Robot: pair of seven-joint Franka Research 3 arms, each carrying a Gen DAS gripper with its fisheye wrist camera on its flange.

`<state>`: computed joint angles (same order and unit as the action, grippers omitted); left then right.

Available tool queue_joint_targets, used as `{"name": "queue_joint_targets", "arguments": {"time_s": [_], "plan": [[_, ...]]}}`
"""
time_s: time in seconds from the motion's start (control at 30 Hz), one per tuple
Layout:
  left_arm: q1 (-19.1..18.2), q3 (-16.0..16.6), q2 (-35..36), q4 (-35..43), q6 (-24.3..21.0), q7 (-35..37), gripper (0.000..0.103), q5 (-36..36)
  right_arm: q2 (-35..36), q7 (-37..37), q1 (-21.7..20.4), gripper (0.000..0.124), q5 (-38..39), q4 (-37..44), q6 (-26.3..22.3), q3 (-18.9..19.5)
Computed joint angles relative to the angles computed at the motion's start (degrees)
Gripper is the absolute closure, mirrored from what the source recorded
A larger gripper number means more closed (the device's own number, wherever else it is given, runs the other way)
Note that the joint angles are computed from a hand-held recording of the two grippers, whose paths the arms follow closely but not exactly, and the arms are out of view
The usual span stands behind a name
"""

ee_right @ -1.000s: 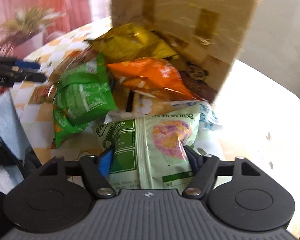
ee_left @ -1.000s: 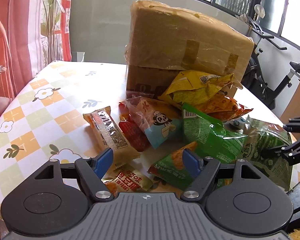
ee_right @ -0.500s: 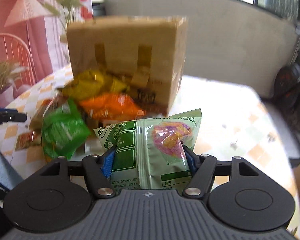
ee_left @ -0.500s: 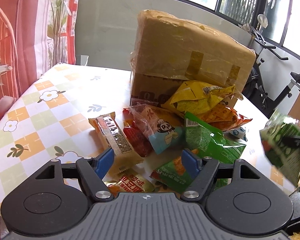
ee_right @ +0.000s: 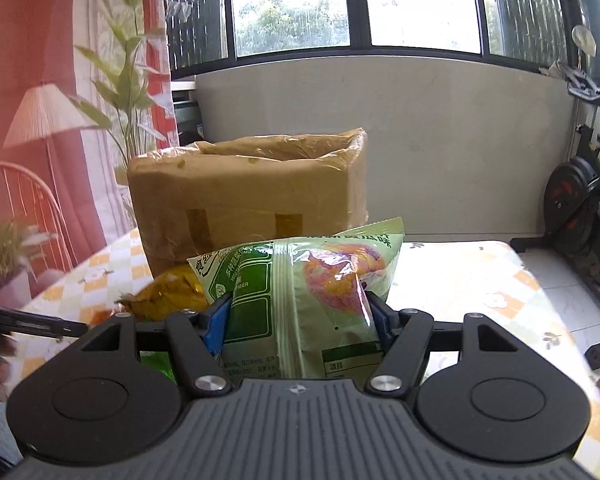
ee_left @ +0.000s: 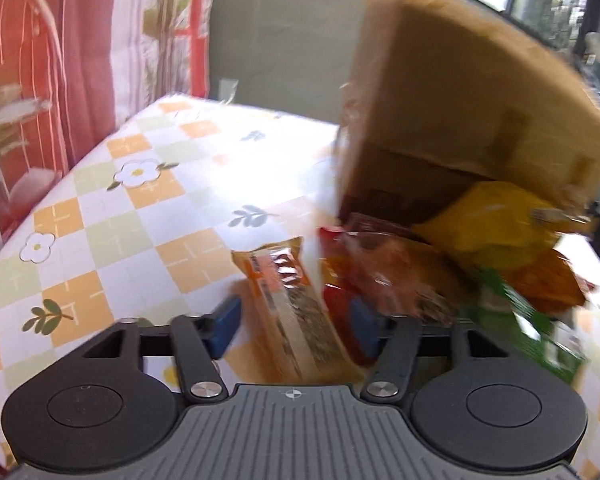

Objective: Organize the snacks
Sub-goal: 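Grasp the orange-wrapped snack bar with the left tool while the right tool lifts the green bag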

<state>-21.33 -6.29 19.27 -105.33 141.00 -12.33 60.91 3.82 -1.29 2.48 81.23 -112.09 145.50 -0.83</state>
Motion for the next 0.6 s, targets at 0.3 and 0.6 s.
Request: {"name": "queue_joint_targets", "arguments": {"time_s": [0.3,0.6], "plan": [[0.1,0.9,5.1,5.1,-1.9,4.7,0.061,-4.9,0.7,0.4,-0.1,0.056,-0.6,0.6,-0.6,0.2],[-1.6,1.0,-0.1,0.3,-3.6,2.2,0.065,-0.7,0.2,1.4,-0.5,0.056,0.4,0.3,-0.5,0.0]]}}
